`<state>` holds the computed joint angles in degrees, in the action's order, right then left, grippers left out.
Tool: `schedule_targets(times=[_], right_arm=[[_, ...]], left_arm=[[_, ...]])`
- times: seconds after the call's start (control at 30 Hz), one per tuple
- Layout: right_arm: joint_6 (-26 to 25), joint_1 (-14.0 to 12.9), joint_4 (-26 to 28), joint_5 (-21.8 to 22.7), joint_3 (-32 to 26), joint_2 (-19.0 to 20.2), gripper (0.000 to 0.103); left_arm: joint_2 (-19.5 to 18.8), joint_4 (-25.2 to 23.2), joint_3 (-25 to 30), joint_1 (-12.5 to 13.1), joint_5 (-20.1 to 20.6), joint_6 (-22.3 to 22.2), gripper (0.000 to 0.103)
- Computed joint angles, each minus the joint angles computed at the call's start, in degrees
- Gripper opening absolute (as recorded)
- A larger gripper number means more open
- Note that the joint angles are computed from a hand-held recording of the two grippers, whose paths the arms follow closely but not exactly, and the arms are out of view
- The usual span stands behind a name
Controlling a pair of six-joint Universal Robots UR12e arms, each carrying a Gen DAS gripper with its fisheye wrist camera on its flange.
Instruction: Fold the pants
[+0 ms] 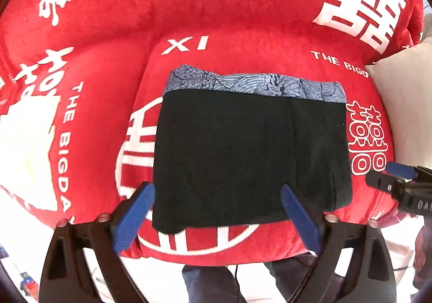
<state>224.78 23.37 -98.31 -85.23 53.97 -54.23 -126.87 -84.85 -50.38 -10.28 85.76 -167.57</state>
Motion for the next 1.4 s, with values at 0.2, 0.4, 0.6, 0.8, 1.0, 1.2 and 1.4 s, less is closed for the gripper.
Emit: schedule_targets(times=[0.2,0.4,0.6,0.8,1.0,1.2,1.4], right_arm=[[1.21,1.79,0.80,-1.42,-2.84,1.06,0.103],[5.47,3.62,3.10,-5.54,-6.85,2.69,0.103],[8.31,5.10,6.24,-6.57,-11.45,4.85,0.103],[10.47,6.32,10.79,-8.82,-16.07,7.01,0.103],[12.19,6.83,12.83,-10.07,-17.48,7.35,0.103],[12.15,6.93,13.75,-10.10,-18.18,7.51,0.103],[11.63,6.94,13.53,-9.86,-18.75,7.69,0.103]], left_arm=[[1.22,-1.32,-0.40,-0.39,0.88,0.60,0.103],[3.50,4.39,-3.97,-0.13,4.15,4.19,0.103],[4.32,4.43,-5.04,0.51,7.26,6.06,0.103],[4.25,0.16,-4.46,1.27,6.15,6.53,0.103],[4.45,-1.58,-4.59,1.43,6.02,6.53,0.103],[4.22,-3.24,-3.71,1.57,5.36,6.72,0.103],[4.29,-2.95,-3.49,1.31,5.45,7.22,0.103]])
